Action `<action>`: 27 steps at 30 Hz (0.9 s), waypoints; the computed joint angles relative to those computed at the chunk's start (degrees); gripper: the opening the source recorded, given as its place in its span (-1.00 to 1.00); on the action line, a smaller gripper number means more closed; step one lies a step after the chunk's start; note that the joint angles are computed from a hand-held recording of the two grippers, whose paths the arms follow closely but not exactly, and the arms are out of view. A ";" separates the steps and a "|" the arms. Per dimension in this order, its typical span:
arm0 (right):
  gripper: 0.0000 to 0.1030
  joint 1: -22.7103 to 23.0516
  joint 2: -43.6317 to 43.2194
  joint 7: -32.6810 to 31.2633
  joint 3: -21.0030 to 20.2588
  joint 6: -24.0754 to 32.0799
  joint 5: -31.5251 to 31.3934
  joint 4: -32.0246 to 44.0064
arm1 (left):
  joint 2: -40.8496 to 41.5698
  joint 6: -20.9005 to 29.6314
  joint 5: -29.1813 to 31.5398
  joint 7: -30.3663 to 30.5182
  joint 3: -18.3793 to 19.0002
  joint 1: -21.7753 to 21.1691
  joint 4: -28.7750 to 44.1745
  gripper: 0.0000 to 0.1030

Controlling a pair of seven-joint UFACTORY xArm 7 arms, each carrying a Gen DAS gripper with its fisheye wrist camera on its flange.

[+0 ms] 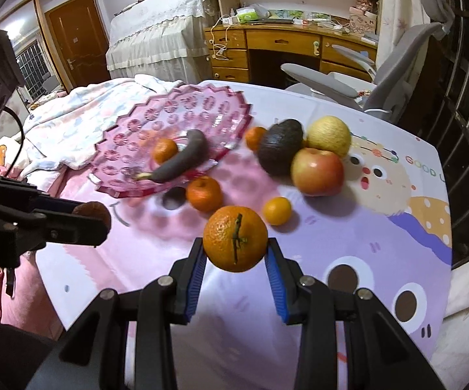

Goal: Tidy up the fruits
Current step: 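Carry the lychee in the left tool while the right tool carries the tangerine over the bowl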

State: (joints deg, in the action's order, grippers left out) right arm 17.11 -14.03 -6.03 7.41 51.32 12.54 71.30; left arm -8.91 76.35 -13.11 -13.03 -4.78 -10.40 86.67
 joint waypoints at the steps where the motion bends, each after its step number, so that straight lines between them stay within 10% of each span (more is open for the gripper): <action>1: -0.28 0.15 0.12 1.00 0.64 0.22 -0.59 0.54 | -0.27 0.48 -0.32 1.06 0.59 0.30 -0.10 -0.48; 27: -0.28 11.10 16.22 34.16 7.92 2.64 -22.03 21.36 | 10.23 9.36 -5.72 30.63 6.91 12.73 14.65 -0.48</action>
